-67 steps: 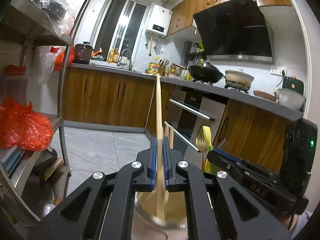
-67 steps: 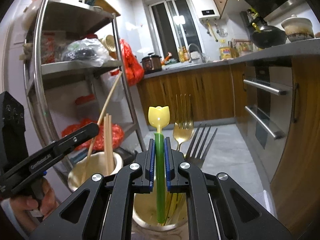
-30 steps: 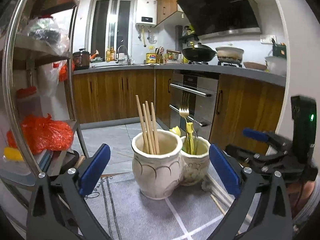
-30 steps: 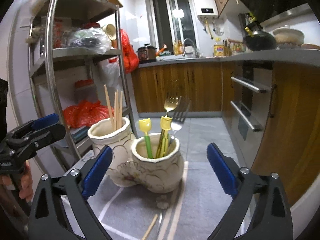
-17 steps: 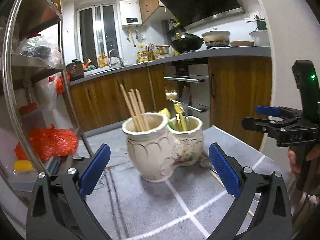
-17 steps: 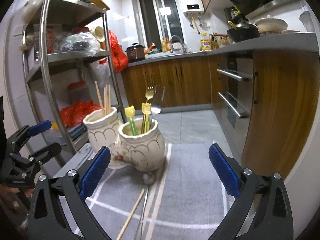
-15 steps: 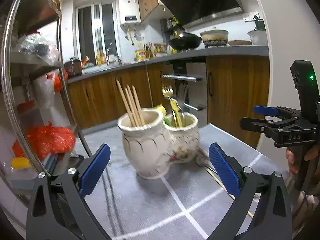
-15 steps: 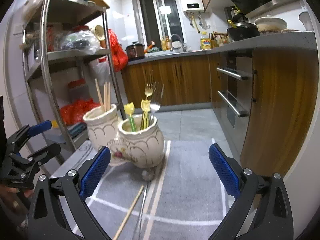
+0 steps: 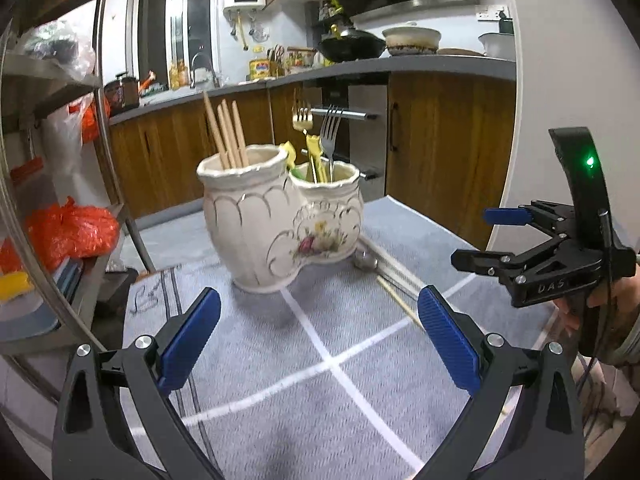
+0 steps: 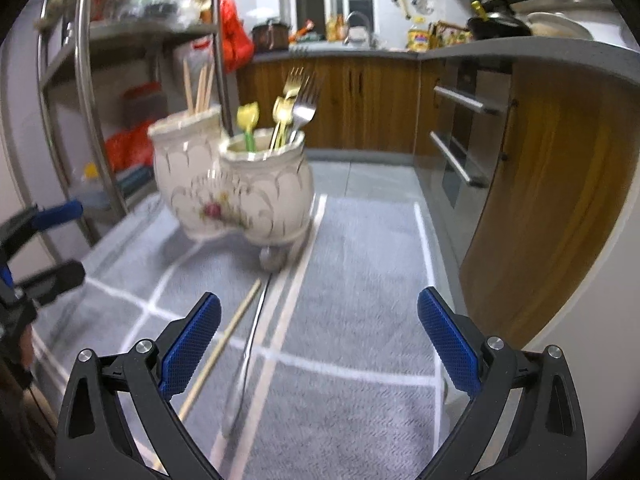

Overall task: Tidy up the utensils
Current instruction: 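Grasp the silver flower-handled spoon with the right tool, then grasp the last wooden chopstick with the left tool while the right tool lifts the spoon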

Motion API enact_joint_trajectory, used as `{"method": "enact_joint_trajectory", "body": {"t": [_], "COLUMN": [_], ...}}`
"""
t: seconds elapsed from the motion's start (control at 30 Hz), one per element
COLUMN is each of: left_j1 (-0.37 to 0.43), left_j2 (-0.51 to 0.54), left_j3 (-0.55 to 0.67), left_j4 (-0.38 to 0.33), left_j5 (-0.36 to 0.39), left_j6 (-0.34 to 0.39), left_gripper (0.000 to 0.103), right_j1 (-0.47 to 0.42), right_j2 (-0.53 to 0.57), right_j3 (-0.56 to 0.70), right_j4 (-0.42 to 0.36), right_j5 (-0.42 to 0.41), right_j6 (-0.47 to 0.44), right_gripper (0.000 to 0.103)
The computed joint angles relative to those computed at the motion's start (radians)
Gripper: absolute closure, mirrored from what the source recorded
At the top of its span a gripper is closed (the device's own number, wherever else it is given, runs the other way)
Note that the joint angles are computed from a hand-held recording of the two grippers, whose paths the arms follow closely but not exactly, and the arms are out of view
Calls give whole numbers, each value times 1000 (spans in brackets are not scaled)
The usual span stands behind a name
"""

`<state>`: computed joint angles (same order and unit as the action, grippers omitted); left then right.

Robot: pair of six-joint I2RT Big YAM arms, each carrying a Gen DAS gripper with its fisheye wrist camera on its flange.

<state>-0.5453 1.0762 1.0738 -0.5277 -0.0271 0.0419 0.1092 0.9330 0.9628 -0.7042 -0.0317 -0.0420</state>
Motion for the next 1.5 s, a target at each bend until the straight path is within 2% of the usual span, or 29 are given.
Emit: {"method": "enact_joint_trajectory", "body": {"t": [0.2, 0.3, 0.37, 0.47, 0.57, 0.67, 0.83, 0.97, 1.1, 1.27, 1.5], "left_j1": [16, 21, 23, 20, 17, 13, 11, 10, -2, -35, -99], "left_j2": [2, 6, 7, 8, 12, 14, 13, 14, 30, 67, 106], "left_j3": [-4, -2, -3, -4, -5, -6, -8, -8, 10, 43, 77], "left_j4": [-28, -29, -29, -29, -29, -29, -27, -31, -53, -96, -144], "left_j5": [0, 6, 9, 5, 10, 11, 12, 12, -3, -15, -59], "left_j6": [-13, -18, -17, -15, -15, -14, -13, -19, -36, -62, -79], "left_gripper": [6, 6, 6, 6, 6, 6, 6, 6, 6, 6, 6], "right_j1": [40, 59, 62, 72, 85, 82, 75, 75, 68, 40, -11], "right_j2": [59, 89, 106, 127, 152, 191, 245, 278, 280, 211, 50], "right_j3": [33, 51, 63, 76, 93, 116, 152, 179, 184, 133, 21], "right_j4": [-53, -86, -110, -136, -157, -170, -146, -143, -147, -103, 21], "right_j5": [15, 32, 10, -11, -10, -20, -36, -41, -51, -72, -136], "right_j6": [-14, -23, -19, -21, -20, -8, 16, 30, 26, 23, -26], "right_gripper": [10, 31, 43, 55, 73, 81, 84, 97, 99, 99, 99]}}
